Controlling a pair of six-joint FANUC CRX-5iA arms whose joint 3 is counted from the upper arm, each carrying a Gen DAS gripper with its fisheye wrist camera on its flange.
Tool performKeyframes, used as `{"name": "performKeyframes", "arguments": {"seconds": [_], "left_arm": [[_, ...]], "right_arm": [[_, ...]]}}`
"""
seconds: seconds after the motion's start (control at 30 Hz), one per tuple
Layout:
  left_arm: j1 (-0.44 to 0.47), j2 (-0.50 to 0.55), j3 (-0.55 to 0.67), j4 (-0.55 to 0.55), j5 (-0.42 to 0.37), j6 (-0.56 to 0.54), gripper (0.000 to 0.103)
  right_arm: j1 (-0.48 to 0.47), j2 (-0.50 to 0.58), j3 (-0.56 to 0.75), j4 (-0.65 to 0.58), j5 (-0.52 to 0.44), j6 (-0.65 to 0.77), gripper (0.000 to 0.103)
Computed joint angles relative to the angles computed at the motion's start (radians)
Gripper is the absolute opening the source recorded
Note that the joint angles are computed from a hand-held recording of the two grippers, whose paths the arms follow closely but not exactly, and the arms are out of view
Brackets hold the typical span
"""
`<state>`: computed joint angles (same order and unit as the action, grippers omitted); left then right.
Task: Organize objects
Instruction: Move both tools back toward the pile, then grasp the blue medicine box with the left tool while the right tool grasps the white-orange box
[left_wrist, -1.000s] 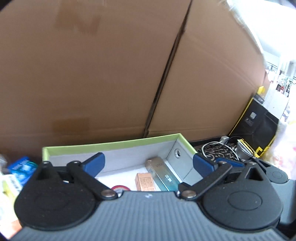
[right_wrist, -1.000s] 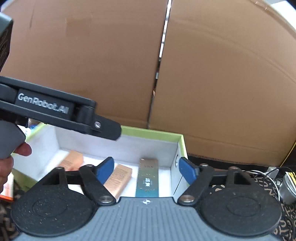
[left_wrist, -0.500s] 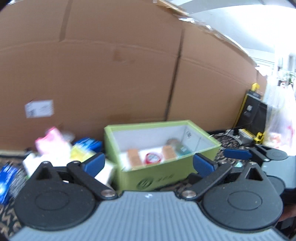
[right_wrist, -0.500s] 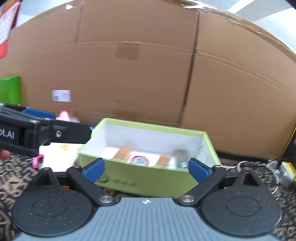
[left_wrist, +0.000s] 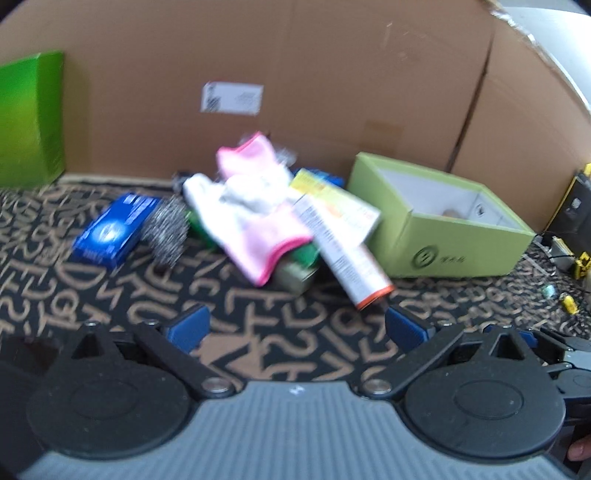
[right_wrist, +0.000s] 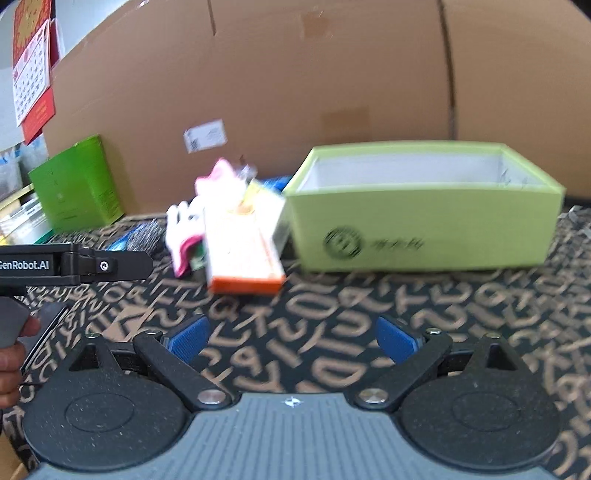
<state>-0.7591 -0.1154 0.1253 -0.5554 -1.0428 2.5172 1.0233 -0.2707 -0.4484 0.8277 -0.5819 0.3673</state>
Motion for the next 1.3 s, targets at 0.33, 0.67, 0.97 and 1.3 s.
{"name": "performKeyframes", "arguments": {"seconds": [0.33,0.67,0.97,1.3], "left_arm": [[0.063,-0.065,-0.078,0.069,0.041,-0.062,0.103],[0.188,-0.101,-0.099,0.123,0.05,-0.163,0.103],[0.355,-0.049,-0.068,0.141,-0.013,-0.288,0.103],[0.466,0.003,-0.071,0.229,0.011,-0.406,0.069]], "right_arm": [[-0.033,0.097,0.079,-0.136,0.116,0.154,0.1],[-0.094,0.264,0.29,-0.409,0.128,0.454,0.089],[-0.046,0.174,0.142,-0.136,0.125,0.268,0.074],[0.018,0.053,0.039,-0.053,0.025,0.144,0.073]]}}
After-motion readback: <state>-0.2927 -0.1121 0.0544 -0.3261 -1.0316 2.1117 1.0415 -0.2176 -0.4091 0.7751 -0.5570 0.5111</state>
